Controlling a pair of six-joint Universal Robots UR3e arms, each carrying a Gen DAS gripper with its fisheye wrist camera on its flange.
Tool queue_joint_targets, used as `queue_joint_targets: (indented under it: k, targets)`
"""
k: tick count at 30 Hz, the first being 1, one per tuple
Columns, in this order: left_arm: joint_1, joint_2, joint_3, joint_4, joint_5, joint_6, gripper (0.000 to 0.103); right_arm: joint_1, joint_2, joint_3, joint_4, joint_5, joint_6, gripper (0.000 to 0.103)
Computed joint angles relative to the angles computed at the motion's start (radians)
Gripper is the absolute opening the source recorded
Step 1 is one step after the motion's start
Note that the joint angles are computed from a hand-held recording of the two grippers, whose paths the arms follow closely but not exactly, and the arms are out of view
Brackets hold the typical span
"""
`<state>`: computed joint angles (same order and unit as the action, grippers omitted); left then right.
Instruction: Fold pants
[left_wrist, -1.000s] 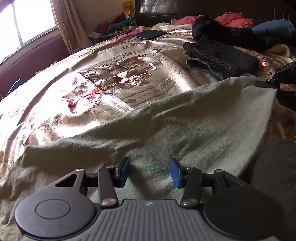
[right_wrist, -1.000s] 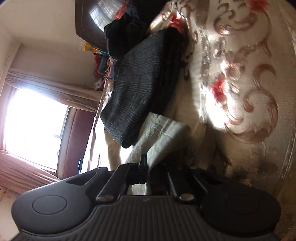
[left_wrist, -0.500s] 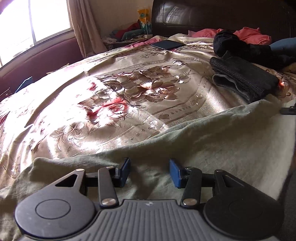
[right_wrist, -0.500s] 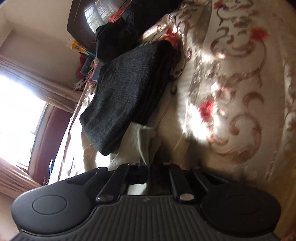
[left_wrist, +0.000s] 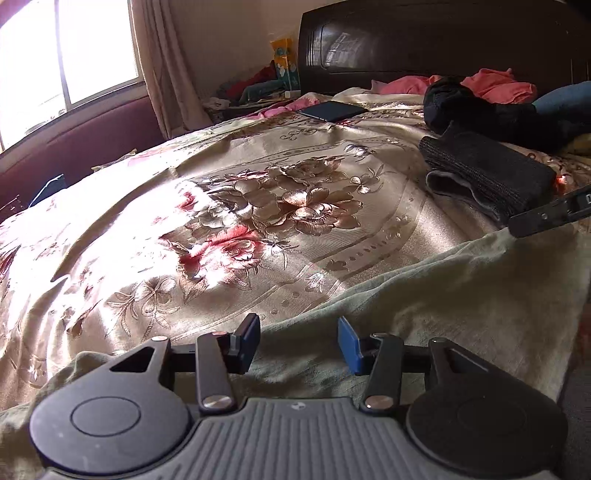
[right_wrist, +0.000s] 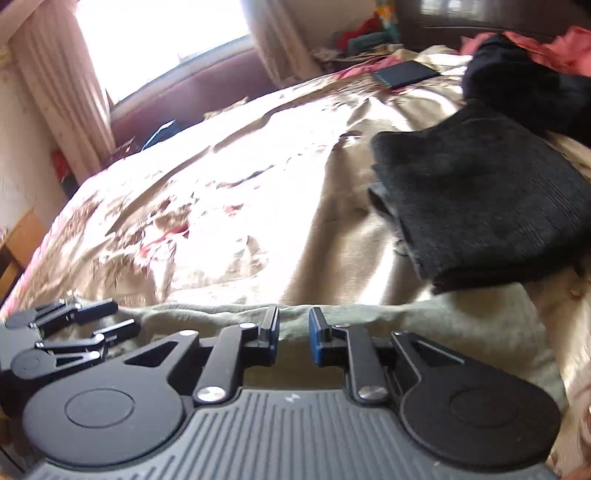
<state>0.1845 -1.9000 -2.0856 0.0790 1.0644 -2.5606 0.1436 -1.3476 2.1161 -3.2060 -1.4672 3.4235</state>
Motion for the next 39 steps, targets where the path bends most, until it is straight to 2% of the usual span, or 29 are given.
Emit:
queue_joint_targets:
  k: [2,4,6,9,12,15,19,20,21,22,24,25,26,29,35,36,38,39]
  targets:
    - [-0.001,-0.009,0.003,0.004,-0.003,0.005,0.060,0.039,0.076,-0.110,0.074,-0.039,-0.089,0.020]
    - [-0.014,-0.034,0.016,0.012,0.015,0.016,0.060,0.048,0.106,-0.196,0.214,-0.018,-0.169,0.023]
    - [-0.020,-0.055,0.022,0.021,0.018,0.034,0.060,0.052,0.106,-0.216,0.258,-0.018,-0.240,0.022]
    - [-0.012,-0.069,0.032,0.015,-0.012,0.046,0.060,0.033,0.057,-0.206,0.322,0.016,-0.295,0.028]
    - [0.005,-0.063,0.033,-0.006,-0.040,0.055,0.060,0.012,0.029,-0.191,0.342,0.068,-0.346,0.028]
    - [0.011,-0.060,0.036,-0.026,-0.050,0.077,0.060,0.037,0.075,-0.254,0.397,0.015,-0.406,0.031]
    - [0.019,-0.031,0.025,-0.074,-0.074,0.161,0.060,0.042,0.107,-0.319,0.464,0.013,-0.454,0.032]
    - [0.019,-0.022,0.016,-0.079,-0.076,0.189,0.060,0.045,0.104,-0.321,0.470,0.009,-0.455,0.028]
    - [0.018,-0.018,0.011,-0.082,-0.075,0.205,0.060,0.044,0.100,-0.322,0.479,0.012,-0.453,0.012]
    - [0.015,-0.020,0.010,-0.078,-0.070,0.210,0.060,0.043,0.096,-0.323,0.489,0.014,-0.444,0.006]
    - [0.007,-0.029,0.026,-0.085,-0.060,0.201,0.060,0.035,0.084,-0.309,0.467,0.021,-0.399,0.001]
    - [0.001,-0.041,0.033,-0.059,-0.048,0.180,0.058,0.032,0.081,-0.300,0.447,0.021,-0.376,0.001]
    - [-0.006,-0.054,0.036,-0.022,-0.031,0.161,0.051,0.026,0.077,-0.291,0.418,0.019,-0.344,0.001]
    - [-0.028,-0.101,0.070,0.067,0.034,0.099,0.038,0.023,0.091,-0.283,0.342,-0.002,-0.286,0.000]
    - [-0.046,-0.139,0.118,0.076,0.103,0.027,0.038,0.064,0.183,-0.320,0.278,-0.090,-0.201,0.001]
    - [-0.038,-0.114,0.093,0.088,0.098,0.022,0.038,0.061,0.161,-0.291,0.254,-0.089,-0.180,0.003]
    - [0.001,-0.059,0.024,0.116,0.030,0.023,0.038,0.048,0.089,-0.202,0.199,-0.093,-0.130,0.004]
    - [0.025,-0.023,-0.011,0.101,-0.014,0.036,0.038,0.040,0.045,-0.148,0.168,-0.098,-0.101,0.007]
